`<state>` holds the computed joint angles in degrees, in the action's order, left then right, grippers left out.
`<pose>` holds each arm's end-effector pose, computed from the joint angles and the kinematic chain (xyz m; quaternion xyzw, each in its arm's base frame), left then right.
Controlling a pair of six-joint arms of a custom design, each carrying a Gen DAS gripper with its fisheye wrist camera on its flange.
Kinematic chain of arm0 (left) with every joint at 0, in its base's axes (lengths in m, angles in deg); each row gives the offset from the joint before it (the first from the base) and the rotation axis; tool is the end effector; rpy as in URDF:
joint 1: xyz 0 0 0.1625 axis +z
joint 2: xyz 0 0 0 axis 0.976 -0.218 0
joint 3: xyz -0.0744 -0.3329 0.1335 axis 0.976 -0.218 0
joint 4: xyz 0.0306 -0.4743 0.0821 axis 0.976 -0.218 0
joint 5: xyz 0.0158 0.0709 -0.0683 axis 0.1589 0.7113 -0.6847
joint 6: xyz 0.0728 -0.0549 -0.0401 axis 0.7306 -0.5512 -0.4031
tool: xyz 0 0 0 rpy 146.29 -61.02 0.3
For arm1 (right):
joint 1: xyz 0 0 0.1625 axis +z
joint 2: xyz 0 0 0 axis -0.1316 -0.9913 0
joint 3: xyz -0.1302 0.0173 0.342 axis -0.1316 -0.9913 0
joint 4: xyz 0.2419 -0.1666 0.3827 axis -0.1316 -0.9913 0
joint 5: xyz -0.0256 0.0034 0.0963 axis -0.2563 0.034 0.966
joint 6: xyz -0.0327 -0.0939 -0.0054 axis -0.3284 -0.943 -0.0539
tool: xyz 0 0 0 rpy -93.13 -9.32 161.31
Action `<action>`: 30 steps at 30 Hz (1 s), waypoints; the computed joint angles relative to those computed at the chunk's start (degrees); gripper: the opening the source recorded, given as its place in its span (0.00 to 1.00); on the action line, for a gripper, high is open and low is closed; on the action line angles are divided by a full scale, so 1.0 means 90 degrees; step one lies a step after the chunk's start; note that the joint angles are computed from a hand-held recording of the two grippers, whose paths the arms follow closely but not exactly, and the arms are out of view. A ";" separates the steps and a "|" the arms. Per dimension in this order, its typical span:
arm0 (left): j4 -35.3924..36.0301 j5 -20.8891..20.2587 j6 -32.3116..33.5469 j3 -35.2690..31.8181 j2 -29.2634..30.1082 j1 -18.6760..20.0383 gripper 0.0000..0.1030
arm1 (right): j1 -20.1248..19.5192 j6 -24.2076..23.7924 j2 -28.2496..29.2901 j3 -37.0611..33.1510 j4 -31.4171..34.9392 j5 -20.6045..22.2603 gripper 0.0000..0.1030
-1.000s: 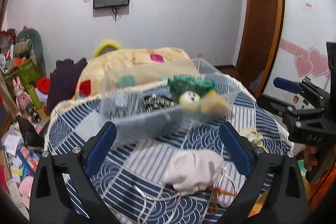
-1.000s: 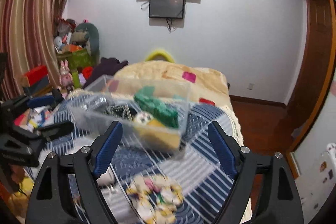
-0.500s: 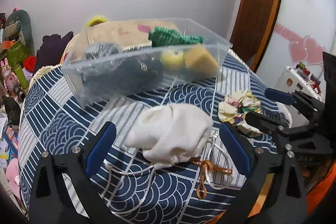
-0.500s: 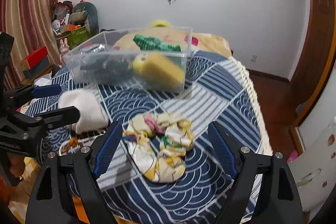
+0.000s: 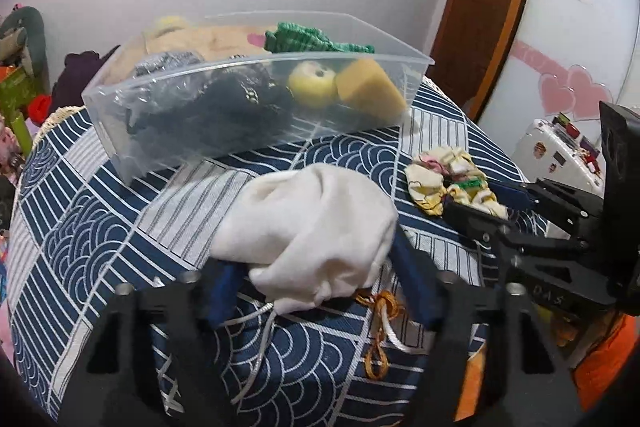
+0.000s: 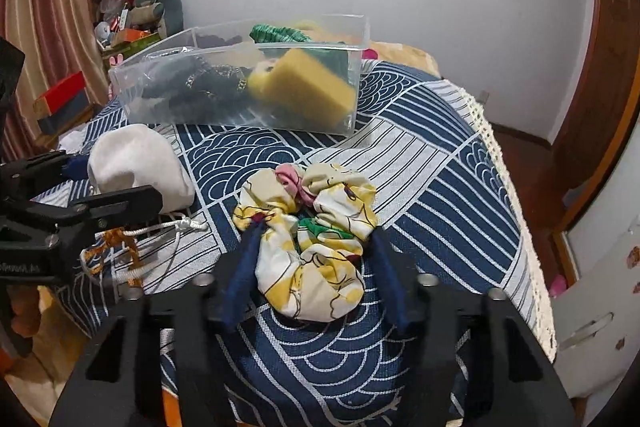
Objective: Organize soft objects
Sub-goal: 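Grasp the white drawstring bag with the left tool while the right tool grasps the floral scrunchie, then carry the white bag and floral scrunchie into the clear box while both tools release them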
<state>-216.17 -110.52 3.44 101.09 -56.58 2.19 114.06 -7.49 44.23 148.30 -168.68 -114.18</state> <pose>0.0454 -0.6149 0.2369 0.3327 0.8882 -0.2681 0.1689 0.2504 -0.5832 -0.0872 0.2260 -0.8378 0.3704 0.3315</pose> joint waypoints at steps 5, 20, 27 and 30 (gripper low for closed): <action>-0.0132 -0.0136 0.0063 0.0083 -0.0073 0.0011 0.40 | -0.0001 0.0086 -0.0068 0.0056 0.0059 0.0078 0.21; -0.1013 -0.0375 -0.0010 0.0051 -0.0437 -0.0144 0.36 | 0.0227 -0.0141 -0.0286 0.0017 -0.0475 0.0430 0.16; -0.1430 -0.0297 0.0039 -0.0237 -0.0406 -0.0317 0.36 | 0.0389 -0.0424 -0.0118 -0.0524 -0.0574 0.0695 0.16; -0.1639 -0.0224 0.0044 -0.0351 -0.0344 -0.0375 0.36 | 0.0417 -0.0441 -0.0055 -0.0762 -0.0495 0.0901 0.16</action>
